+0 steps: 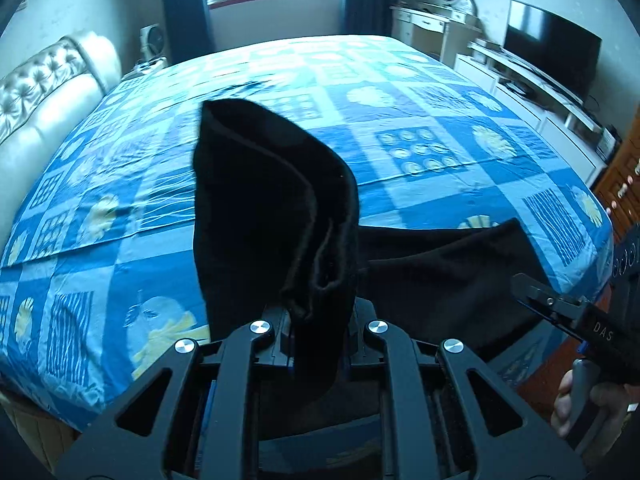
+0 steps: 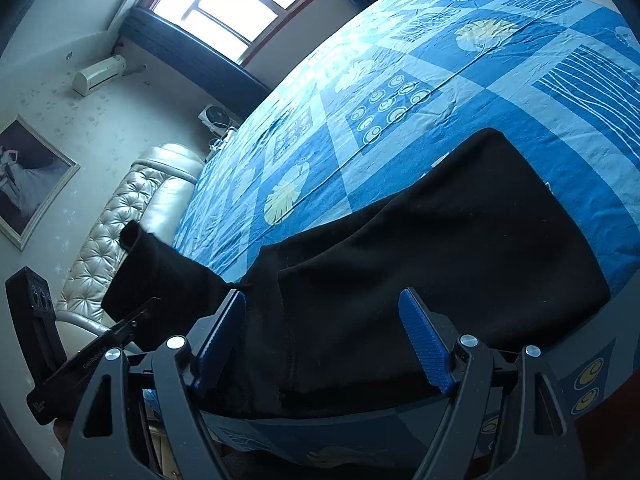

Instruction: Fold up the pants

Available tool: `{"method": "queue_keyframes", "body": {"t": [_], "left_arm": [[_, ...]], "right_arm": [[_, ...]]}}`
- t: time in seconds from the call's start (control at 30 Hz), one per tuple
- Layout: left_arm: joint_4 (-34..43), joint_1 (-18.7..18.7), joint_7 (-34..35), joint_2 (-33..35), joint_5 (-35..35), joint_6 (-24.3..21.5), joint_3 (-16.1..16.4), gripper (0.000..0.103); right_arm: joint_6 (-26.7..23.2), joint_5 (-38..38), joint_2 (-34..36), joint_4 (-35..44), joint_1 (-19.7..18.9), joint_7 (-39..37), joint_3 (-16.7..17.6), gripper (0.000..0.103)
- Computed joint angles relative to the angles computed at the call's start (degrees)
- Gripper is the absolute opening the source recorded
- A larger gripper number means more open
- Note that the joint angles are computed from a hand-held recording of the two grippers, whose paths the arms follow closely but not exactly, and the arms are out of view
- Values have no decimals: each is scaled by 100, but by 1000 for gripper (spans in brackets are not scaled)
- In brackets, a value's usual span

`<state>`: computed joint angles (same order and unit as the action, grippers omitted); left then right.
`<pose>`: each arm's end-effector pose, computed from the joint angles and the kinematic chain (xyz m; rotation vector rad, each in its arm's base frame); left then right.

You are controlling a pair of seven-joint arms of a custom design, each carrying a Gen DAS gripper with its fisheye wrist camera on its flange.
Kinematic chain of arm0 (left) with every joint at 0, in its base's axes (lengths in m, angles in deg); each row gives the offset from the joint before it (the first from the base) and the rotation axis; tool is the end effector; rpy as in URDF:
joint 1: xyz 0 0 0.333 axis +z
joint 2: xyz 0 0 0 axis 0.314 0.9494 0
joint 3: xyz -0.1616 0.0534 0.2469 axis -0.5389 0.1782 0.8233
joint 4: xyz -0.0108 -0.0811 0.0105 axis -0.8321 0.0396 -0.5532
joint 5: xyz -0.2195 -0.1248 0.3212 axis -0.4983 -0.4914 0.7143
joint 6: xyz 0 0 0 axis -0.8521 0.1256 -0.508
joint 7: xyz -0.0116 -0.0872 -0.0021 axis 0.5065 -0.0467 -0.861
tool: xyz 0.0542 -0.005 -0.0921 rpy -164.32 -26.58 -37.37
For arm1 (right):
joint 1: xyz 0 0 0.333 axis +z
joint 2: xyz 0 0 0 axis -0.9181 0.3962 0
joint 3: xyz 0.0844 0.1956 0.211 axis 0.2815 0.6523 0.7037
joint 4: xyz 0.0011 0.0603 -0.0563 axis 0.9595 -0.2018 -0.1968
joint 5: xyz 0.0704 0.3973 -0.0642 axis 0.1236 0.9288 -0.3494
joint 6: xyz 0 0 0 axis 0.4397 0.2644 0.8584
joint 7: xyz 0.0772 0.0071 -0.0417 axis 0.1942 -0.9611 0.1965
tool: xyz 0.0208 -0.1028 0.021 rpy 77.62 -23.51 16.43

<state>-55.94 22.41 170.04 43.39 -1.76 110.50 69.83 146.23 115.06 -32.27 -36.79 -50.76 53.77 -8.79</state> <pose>0.6700 -0.0305 0.5682 -1.6069 2.0573 -0.7048 0.6378 0.2264 0.4899 -1.1644 1.8770 0.0448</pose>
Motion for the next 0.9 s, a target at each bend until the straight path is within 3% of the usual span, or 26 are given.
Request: {"method": "queue_keyframes", "body": {"t": [0.57, 0.9], "left_arm": [[-295, -637, -669, 198, 1133, 142, -177, 14], [-467, -841, -1033, 335, 1822, 227, -181, 14]], "right_arm": [[277, 1246, -401, -615, -221, -632, 56, 78], [242, 1551, -456, -750, -228, -712, -4, 78]]}}
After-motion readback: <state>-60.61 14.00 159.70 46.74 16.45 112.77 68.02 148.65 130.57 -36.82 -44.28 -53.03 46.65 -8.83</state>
